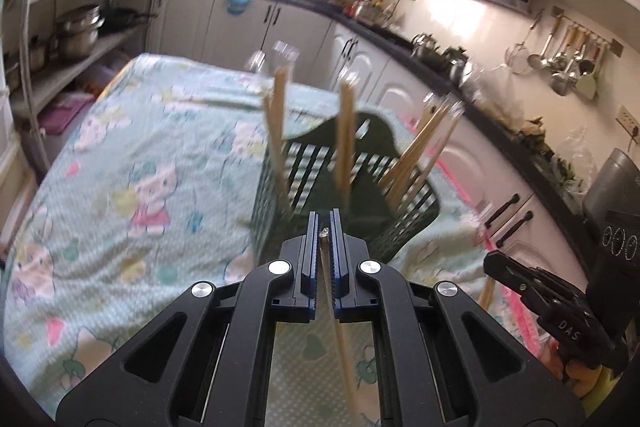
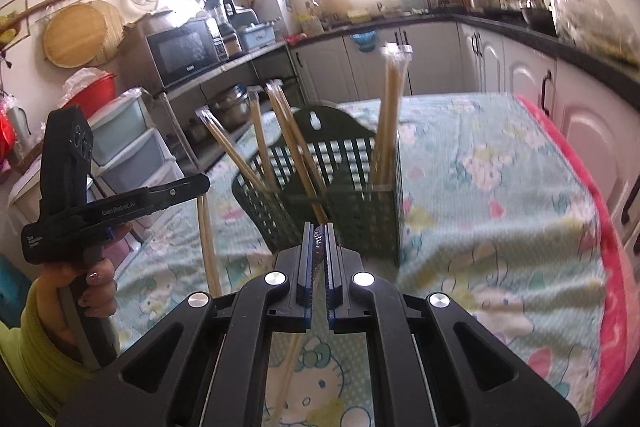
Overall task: Organize utensils
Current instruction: 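Lift the chopsticks with both grippers and carry them over the green holder, then lower the chopsticks into the green holder with both grippers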
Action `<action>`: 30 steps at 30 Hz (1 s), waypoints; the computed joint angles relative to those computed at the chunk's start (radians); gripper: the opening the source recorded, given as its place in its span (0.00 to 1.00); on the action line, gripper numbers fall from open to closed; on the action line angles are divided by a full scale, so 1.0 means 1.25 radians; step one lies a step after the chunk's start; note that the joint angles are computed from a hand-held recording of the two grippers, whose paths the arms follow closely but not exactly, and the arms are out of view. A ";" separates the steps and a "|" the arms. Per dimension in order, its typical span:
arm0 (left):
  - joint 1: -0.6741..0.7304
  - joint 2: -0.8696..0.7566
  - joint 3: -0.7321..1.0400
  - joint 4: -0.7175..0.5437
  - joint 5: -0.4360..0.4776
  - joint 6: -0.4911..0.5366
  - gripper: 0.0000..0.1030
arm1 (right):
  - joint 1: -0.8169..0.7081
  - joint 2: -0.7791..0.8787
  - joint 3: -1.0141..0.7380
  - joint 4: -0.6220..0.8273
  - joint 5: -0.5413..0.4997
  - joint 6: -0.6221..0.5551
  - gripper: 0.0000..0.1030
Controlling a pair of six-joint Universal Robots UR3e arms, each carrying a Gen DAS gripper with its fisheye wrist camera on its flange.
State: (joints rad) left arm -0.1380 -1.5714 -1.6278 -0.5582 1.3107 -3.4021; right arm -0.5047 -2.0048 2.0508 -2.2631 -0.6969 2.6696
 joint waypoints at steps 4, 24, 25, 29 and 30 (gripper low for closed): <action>-0.002 -0.003 0.045 -0.004 -0.003 0.003 0.02 | -0.001 0.005 -0.028 -0.020 0.016 0.011 0.04; -0.028 -0.103 0.358 -0.062 0.041 0.022 0.02 | 0.061 0.154 -0.229 -0.258 0.034 0.199 0.04; -0.029 -0.113 0.379 -0.068 0.044 0.022 0.02 | 0.065 0.161 -0.242 -0.266 0.033 0.207 0.04; -0.039 -0.159 0.471 -0.094 0.069 0.027 0.02 | 0.085 0.200 -0.307 -0.302 0.029 0.248 0.04; -0.041 -0.169 0.493 -0.100 0.075 0.028 0.02 | 0.090 0.206 -0.318 -0.308 0.027 0.256 0.04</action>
